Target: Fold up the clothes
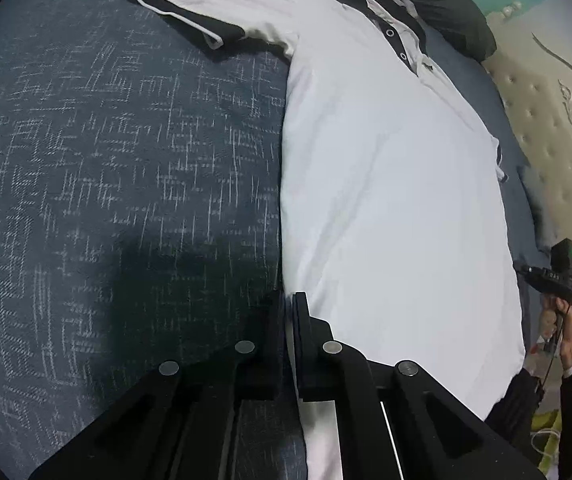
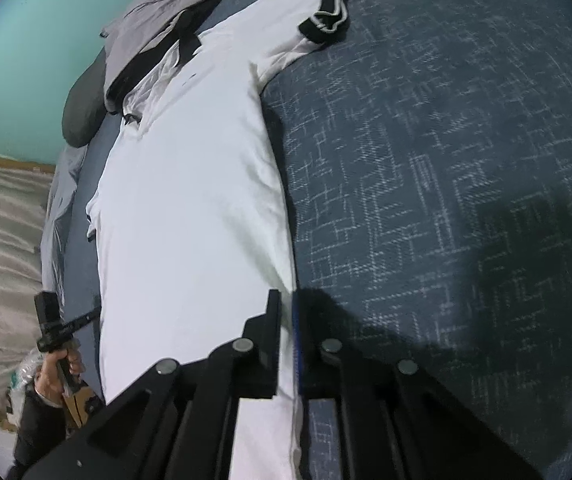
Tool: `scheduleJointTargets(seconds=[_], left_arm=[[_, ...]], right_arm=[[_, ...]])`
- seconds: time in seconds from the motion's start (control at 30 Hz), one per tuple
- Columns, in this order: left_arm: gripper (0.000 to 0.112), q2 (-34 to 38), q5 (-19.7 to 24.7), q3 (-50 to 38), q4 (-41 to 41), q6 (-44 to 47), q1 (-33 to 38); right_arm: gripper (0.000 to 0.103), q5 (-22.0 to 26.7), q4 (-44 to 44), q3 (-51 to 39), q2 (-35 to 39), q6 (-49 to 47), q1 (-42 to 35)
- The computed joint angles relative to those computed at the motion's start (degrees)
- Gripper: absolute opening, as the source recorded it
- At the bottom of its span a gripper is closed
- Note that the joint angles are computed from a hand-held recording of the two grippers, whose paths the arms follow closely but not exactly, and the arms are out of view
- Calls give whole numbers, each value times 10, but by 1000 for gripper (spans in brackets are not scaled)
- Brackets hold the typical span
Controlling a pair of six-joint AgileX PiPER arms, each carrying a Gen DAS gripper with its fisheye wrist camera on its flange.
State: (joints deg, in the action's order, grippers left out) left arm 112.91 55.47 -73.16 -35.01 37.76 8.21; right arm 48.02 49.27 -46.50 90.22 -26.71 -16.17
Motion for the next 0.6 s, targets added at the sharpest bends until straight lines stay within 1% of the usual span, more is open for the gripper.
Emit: scheduleJointTargets(seconds=[0.03,0.1,0.13,0.27,0.43,0.6], left_arm=[[7,-7,4,7,2,4,4],[7,-20,12,21,1,14,14],[8,-29,19,34,-2,25,25],[9,-66,47,88,-3,73,73],[13,-76,39,124,-6,89,74],[12,-81,24,143,-4,94,72]], right_arm=[[16,6,-2,2,-5,4,-6],[22,19,-5,5,-16,11,-18],[22,28,-3,10,-24,9,-25],[23,55,-8,31,-48,2,-33],[23,66,-18,46,-62,13,-23],[23,54,-18,55,-61,16,0]])
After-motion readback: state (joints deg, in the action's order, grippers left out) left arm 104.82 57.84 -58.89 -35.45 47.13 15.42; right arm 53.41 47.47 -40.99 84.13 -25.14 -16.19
